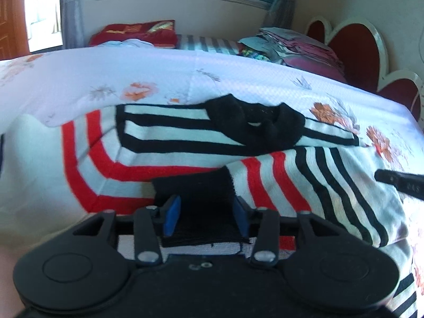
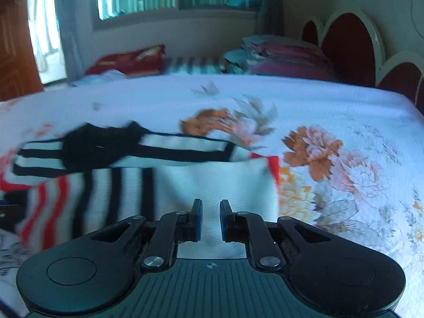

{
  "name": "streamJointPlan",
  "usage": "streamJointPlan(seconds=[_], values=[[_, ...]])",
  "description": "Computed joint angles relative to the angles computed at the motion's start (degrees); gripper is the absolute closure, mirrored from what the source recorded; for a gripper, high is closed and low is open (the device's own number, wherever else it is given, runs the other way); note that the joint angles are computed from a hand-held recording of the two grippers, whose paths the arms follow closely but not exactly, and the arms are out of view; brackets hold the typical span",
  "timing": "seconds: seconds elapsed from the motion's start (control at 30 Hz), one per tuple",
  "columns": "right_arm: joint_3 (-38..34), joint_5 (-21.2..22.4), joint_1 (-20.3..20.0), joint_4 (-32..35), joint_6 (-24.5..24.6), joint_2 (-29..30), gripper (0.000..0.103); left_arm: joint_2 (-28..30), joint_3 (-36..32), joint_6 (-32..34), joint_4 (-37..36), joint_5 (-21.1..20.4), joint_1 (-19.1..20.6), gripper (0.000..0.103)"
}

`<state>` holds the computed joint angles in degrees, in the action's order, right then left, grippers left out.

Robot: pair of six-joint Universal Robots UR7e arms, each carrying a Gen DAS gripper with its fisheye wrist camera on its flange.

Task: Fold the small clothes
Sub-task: 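Release the sleeve on the body and lift the right tool away, then grasp the other black sleeve cuff with the left tool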

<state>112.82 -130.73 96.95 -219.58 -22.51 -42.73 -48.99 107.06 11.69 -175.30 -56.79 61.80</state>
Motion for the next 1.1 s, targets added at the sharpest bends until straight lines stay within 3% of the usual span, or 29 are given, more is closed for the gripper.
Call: streamJointPlan(seconds=[0.13,0.2,0.23,0.27,0.5,0.57,0.6,0.63,0.7,1.1], values=[[0.0,-0.2,0.5,3.4,0.8,1.9,0.091,-0.9,1.3,0.3,-0.7,2.9,-0.8,0.053],[0.0,-0.5,0.6,2.1,0.6,2.6,0.091,-2.1,2.4,0.0,-1.4,4.1,-1.2,0.051],[0.1,-0.2,0.8,3.3,1.8,2.0,0.091,-2.8,3.1,-0.1,-2.3,4.8,-1.4,0.046],[0.6,1.1,0.9,3.9,2.9,1.3,0.091,-3.5,3.7,-0.2,-3.2,5.6,-1.6,0.041],[-1.0,4.4,5.0,4.5,5.1,2.5,0.090,-8.8,6.5,0.6,-5.0,8.6,-1.3,0.037],[-1.9,4.2,6.3,5.2,6.5,3.7,0.067,-10.2,7.0,1.1,-5.3,8.6,-0.5,0.036],[-2.5,3.9,6.9,5.0,7.0,4.5,0.034,-10.9,7.0,1.3,-5.2,8.5,0.0,0.036],[-3.1,3.4,7.7,4.0,6.9,5.4,0.016,-11.7,7.1,1.5,-5.0,8.2,0.7,0.035],[-4.6,2.4,9.2,1.8,5.2,7.5,0.016,-13.3,7.1,1.9,-4.1,7.5,2.1,0.035],[-18.1,-1.8,15.4,9.5,9.2,18.0,0.016,-20.2,1.8,2.8,3.9,4.6,13.2,0.035]])
